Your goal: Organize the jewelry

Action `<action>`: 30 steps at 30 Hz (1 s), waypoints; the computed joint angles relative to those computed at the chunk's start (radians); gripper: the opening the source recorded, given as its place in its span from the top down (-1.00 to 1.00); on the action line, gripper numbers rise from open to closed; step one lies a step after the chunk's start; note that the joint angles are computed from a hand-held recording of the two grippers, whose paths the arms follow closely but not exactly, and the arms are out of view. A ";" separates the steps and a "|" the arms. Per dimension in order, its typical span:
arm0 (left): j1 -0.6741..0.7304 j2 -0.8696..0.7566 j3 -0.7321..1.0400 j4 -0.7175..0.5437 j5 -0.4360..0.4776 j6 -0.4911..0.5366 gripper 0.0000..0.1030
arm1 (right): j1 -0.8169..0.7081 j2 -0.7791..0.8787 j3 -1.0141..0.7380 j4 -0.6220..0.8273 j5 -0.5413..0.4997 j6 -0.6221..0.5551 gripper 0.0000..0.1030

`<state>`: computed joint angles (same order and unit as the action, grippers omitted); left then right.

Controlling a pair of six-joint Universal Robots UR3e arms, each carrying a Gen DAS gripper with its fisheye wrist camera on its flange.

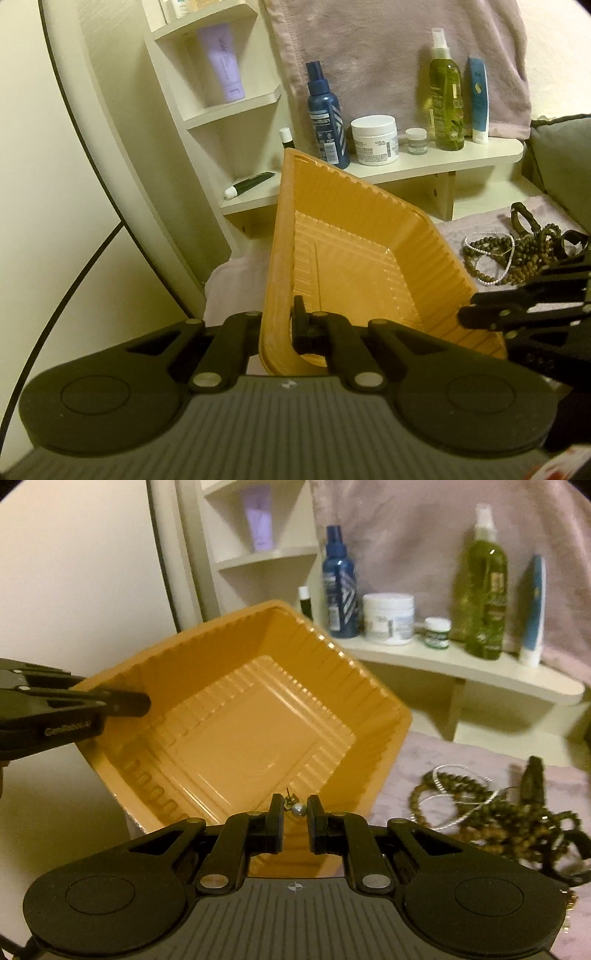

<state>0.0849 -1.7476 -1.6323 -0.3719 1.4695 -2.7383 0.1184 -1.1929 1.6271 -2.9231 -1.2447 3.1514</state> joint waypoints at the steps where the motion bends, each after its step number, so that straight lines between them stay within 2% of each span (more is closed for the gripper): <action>1: 0.000 0.000 0.000 -0.003 -0.001 0.000 0.93 | 0.002 0.008 -0.003 -0.003 0.003 0.004 0.75; 3: 0.000 0.001 -0.003 -0.004 0.001 -0.002 0.93 | 0.004 0.018 -0.006 -0.004 0.007 0.013 0.74; 5: 0.002 0.003 -0.006 -0.003 -0.003 0.001 0.93 | 0.004 0.021 -0.005 -0.004 0.011 0.029 0.53; 6: 0.003 0.004 -0.007 -0.003 -0.005 0.001 0.93 | 0.002 0.009 0.009 -0.016 0.011 0.037 0.20; 7: 0.005 0.003 -0.006 -0.005 -0.008 0.001 0.93 | -0.005 -0.012 0.040 -0.049 0.011 0.050 0.05; 9: 0.006 0.002 -0.005 -0.005 -0.010 0.004 0.93 | -0.022 -0.064 0.114 -0.110 -0.008 0.075 0.05; 12: 0.005 0.002 -0.006 -0.004 -0.008 0.000 0.93 | -0.048 -0.165 0.225 -0.133 -0.092 0.096 0.05; 20: 0.006 0.002 -0.007 -0.004 -0.009 -0.004 0.93 | -0.171 -0.372 0.490 -0.112 -0.311 0.143 0.05; 24: 0.003 0.001 -0.004 -0.004 -0.006 -0.003 0.93 | -0.235 -0.399 0.567 -0.140 -0.334 0.105 0.06; 26: 0.002 0.001 -0.003 -0.004 -0.004 -0.001 0.93 | -0.261 -0.399 0.597 -0.166 -0.329 0.071 0.15; 27: 0.002 0.001 -0.002 -0.005 -0.004 0.000 0.93 | -0.271 -0.395 0.603 -0.172 -0.322 0.051 0.32; 28: 0.000 0.000 0.000 -0.007 -0.001 0.000 0.93 | -0.278 -0.388 0.607 -0.181 -0.318 0.028 0.42; 30: -0.002 -0.001 0.003 -0.009 0.002 -0.001 0.93 | -0.286 -0.375 0.620 -0.206 -0.314 -0.014 0.52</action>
<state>0.0826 -1.7484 -1.6295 -0.3805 1.4712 -2.7393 -0.1681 -1.5682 2.2467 -3.1291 -1.5590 3.1370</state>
